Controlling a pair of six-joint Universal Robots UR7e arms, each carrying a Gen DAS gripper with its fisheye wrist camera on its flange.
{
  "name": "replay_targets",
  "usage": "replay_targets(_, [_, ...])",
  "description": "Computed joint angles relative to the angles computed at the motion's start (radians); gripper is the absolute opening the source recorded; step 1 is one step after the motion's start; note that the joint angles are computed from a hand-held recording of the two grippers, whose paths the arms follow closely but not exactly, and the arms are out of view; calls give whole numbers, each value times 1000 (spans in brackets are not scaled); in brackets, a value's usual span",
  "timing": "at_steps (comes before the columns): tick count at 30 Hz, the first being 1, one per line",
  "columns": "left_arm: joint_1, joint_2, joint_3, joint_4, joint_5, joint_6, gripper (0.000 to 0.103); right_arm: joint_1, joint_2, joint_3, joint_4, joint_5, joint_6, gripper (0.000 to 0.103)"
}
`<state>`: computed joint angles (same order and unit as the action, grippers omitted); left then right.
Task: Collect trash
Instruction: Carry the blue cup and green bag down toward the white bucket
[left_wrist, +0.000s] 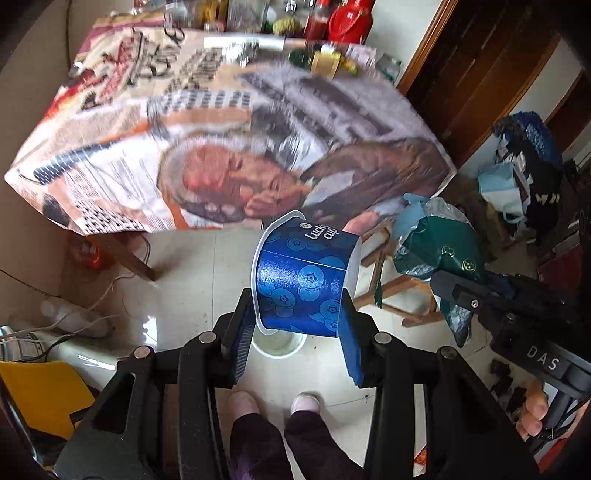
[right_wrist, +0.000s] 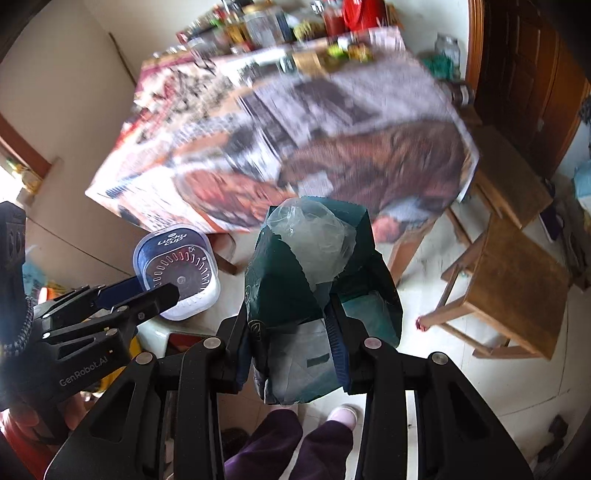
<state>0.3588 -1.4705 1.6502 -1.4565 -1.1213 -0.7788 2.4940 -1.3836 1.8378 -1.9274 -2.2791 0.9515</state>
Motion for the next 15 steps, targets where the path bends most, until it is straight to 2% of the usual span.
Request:
replay_targets(8, [142,-33,253,-165,-23,114,42,-154,11,262,-281,60,-71,33])
replay_targets(15, [256,-38,476,-360,-20,213,42,-303,103,461,-555,94,-238,33])
